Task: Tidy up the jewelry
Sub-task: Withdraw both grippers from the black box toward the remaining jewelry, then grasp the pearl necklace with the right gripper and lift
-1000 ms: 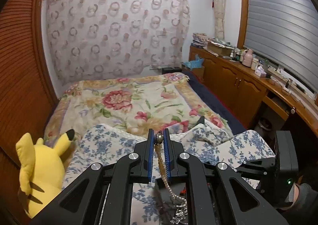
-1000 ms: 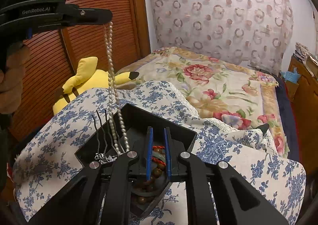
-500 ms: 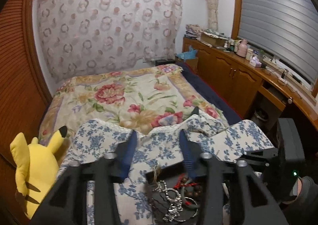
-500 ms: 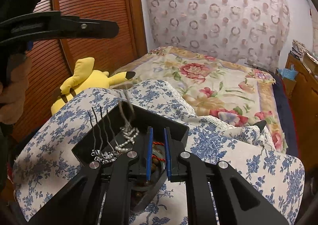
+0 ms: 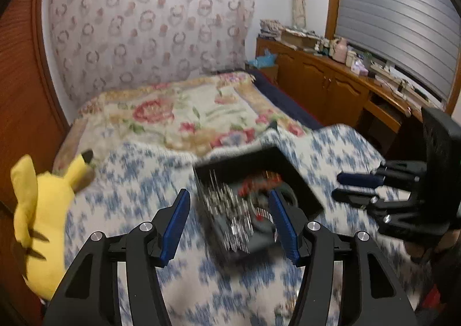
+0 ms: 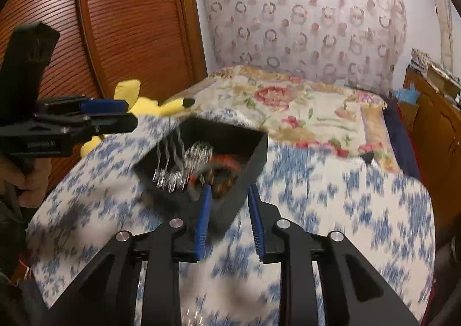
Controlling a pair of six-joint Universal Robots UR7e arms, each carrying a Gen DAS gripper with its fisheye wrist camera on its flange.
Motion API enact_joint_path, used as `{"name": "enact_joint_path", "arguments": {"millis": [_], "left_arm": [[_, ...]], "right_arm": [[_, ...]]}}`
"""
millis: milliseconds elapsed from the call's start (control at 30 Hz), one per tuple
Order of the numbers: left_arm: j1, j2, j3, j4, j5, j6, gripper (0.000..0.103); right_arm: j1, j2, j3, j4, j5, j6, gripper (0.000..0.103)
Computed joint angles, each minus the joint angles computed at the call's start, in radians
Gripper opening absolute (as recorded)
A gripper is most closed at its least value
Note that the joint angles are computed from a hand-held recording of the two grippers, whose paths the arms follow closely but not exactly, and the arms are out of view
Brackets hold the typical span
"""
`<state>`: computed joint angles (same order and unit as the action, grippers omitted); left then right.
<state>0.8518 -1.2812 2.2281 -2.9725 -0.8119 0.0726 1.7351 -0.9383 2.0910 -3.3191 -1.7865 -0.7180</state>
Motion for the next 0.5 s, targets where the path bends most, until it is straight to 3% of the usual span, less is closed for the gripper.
{"name": "enact_joint_path", "arguments": {"millis": [500], "left_arm": [[-0.022, -0.07, 0.205, 0.089, -0.051, -0.161, 0.054]], "right_arm": [[-0.033, -0.097, 0.246, -0.033, -0.051, -0.004, 0.029]]}}
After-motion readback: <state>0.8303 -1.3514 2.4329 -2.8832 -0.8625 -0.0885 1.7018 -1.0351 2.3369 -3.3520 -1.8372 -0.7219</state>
